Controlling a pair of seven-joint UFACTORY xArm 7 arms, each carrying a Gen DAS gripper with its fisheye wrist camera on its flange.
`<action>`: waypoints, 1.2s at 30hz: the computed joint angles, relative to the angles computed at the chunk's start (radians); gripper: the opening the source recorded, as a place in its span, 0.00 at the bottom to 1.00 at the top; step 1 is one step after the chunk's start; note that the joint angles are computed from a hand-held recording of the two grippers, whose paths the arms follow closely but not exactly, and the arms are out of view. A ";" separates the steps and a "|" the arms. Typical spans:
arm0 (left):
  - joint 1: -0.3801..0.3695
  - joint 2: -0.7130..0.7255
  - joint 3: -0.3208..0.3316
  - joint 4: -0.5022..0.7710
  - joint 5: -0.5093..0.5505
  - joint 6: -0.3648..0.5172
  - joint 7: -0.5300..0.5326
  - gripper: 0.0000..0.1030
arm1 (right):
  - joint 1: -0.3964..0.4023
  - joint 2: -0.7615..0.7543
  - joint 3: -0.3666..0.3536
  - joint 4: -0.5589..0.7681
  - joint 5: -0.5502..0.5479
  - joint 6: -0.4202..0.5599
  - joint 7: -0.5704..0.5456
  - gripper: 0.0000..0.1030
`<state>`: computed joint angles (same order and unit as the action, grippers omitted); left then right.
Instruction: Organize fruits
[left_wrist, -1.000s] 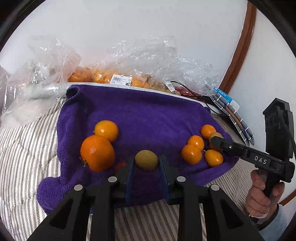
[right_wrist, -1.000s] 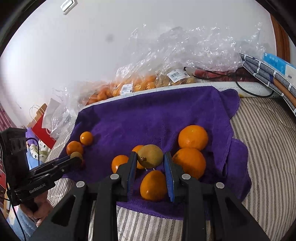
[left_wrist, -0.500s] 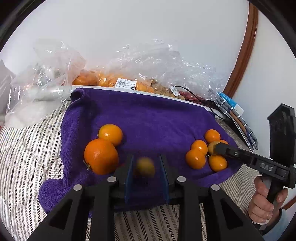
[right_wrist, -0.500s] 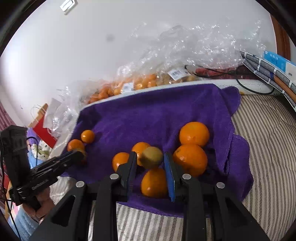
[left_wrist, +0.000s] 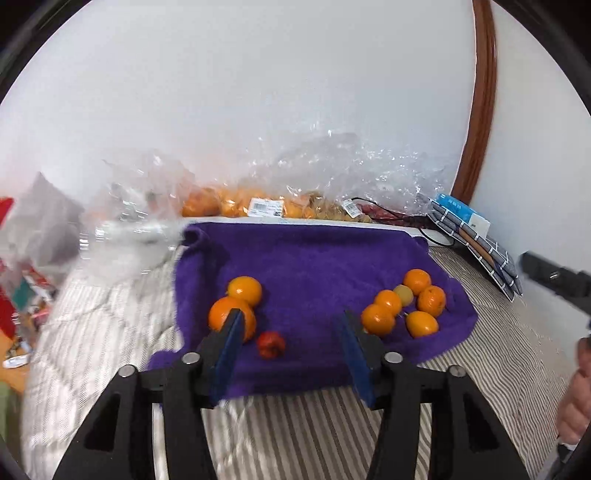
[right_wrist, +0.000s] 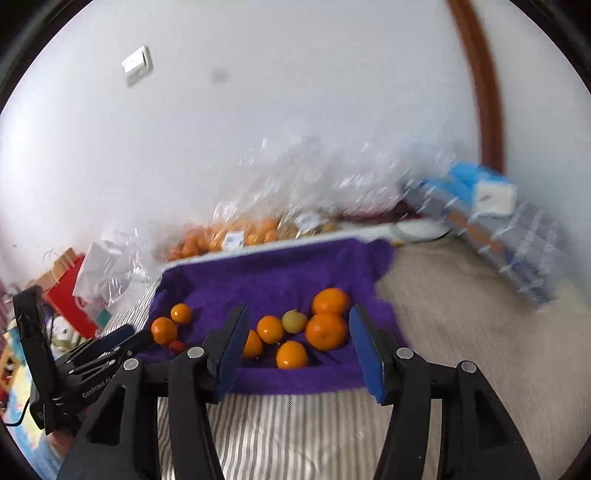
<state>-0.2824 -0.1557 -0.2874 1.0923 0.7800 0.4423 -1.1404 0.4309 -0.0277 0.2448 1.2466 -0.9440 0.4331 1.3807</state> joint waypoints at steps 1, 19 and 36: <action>-0.004 -0.021 -0.012 -0.002 0.005 0.044 -0.014 0.56 | 0.009 -0.042 0.010 -0.019 -0.013 0.042 0.009 0.55; -0.038 -0.296 -0.253 0.034 -0.059 0.554 -0.091 0.91 | -0.066 -0.468 0.253 -0.229 0.232 0.266 -0.086 0.99; -0.009 -0.322 -0.301 0.056 -0.127 0.598 -0.088 0.91 | -0.169 -0.578 0.351 -0.267 0.431 0.313 -0.217 0.99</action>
